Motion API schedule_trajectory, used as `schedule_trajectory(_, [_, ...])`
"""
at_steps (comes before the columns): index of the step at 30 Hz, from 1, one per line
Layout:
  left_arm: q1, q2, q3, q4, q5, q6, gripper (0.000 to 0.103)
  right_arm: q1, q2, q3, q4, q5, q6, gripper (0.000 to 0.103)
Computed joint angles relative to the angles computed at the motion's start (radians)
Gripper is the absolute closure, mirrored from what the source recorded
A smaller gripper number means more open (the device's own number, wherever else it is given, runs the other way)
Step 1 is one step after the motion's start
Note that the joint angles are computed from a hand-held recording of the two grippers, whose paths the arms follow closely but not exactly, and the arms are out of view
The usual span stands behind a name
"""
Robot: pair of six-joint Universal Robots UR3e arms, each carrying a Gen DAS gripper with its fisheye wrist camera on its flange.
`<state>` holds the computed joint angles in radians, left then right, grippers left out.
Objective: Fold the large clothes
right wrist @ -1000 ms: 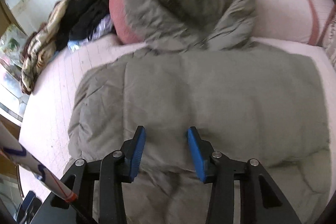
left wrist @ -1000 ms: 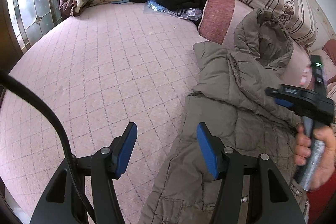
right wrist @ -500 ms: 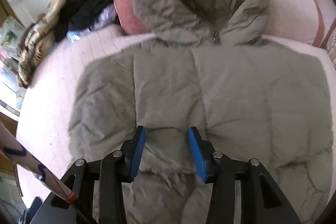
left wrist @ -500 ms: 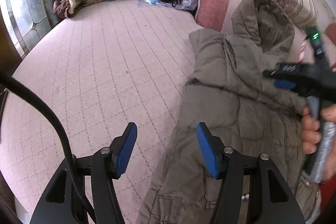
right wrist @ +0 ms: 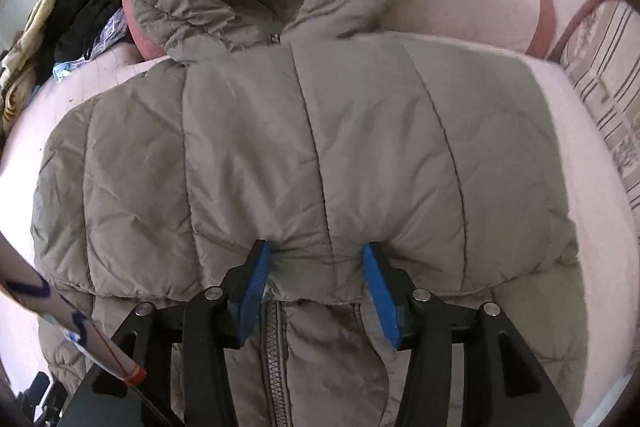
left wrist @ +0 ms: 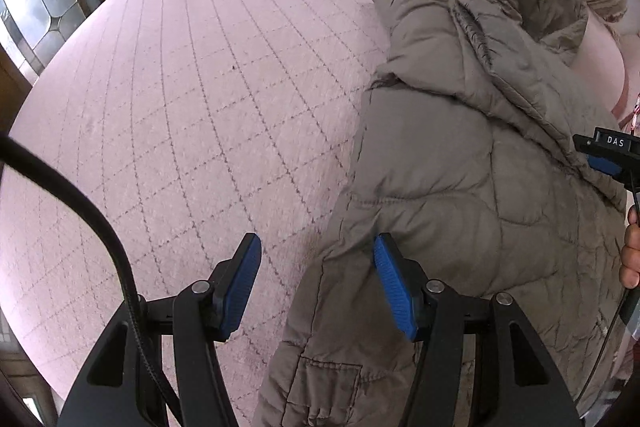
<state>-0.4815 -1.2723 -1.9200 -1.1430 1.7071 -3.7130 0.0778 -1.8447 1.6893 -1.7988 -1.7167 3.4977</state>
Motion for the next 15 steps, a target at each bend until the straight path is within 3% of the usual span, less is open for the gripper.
schedule_trajectory(5, [-0.008, 0.065, -0.021, 0.054, 0.009, -0.006, 0.045, 0.031, 0.074, -0.208, 0.029, -0.013, -0.009, 0.05])
schedule_trajectory(8, [-0.014, 0.097, -0.051, 0.105, 0.009, -0.014, 0.045, 0.061, 0.211, -0.426, 0.067, -0.052, 0.004, 0.048])
schedule_trajectory(13, [-0.025, 0.09, -0.061, 0.177, -0.011, -0.008, 0.045, 0.088, 0.537, -0.936, 0.168, -0.124, 0.042, 0.032])
schedule_trajectory(15, [-0.021, 0.077, -0.062, 0.2, -0.018, 0.003, 0.045, 0.082, 0.659, -1.146, 0.216, -0.13, 0.051, 0.031])
